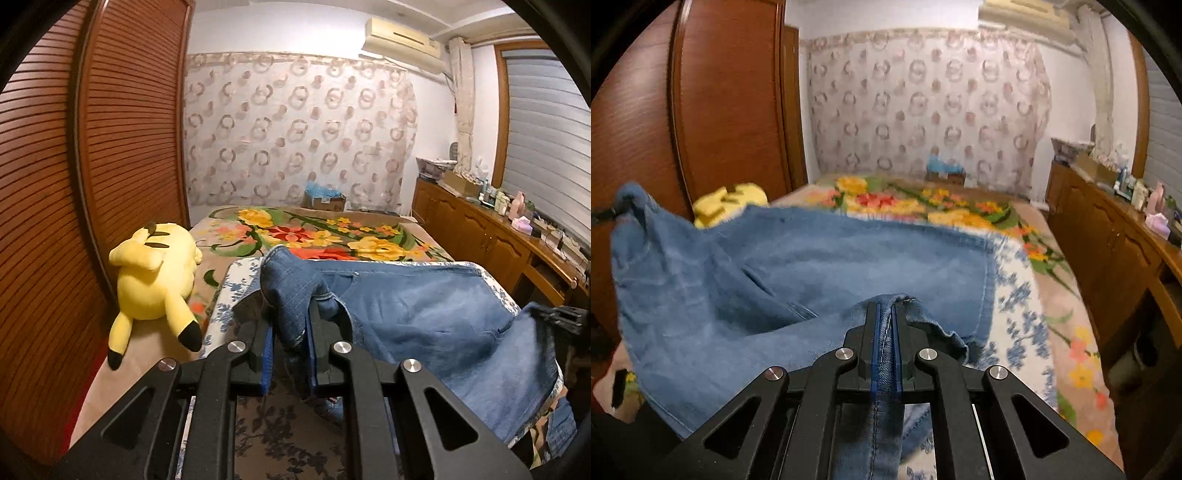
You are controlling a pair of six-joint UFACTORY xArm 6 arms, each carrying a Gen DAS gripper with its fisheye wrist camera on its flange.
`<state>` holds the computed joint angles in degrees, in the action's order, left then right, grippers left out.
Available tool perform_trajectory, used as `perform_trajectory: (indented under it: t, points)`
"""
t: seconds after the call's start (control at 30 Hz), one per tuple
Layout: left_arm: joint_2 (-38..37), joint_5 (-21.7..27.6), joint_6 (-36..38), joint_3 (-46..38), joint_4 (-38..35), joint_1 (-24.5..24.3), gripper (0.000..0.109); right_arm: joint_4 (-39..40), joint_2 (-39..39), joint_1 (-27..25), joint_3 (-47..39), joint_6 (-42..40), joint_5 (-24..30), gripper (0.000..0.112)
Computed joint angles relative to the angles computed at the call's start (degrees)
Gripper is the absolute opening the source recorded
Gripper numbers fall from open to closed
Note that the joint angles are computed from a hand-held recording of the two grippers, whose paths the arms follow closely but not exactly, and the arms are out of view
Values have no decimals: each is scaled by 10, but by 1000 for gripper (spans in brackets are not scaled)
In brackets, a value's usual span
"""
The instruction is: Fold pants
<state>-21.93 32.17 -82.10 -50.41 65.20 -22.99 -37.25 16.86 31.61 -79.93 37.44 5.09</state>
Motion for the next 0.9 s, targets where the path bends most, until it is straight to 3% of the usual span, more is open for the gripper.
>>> perform_trajectory:
  t: [0.13,0.2,0.27,0.33,0.47,0.6,0.9]
  points:
    - [7,-3,3,0,-3,-5,15,161,35,16,-14,-139,34,10]
    - [9,-1,4,0,-3,-8,15,136,32,12,-1,-107,33,17]
    - [10,0,5,1,-5,-10,16,91,16,5,21,-57,27,40]
    - [13,7,2,-2,-5,-18,15,28,-10,-2,51,13,20,45]
    - [14,7,1,-3,-5,-18,16,-39,-89,-11,141,89,5,46]
    - [21,12,-2,-7,-3,-25,16,-45,-150,14,206,108,21,46]
    - [23,10,-5,-8,-2,-25,15,89,-205,32,273,-19,54,46]
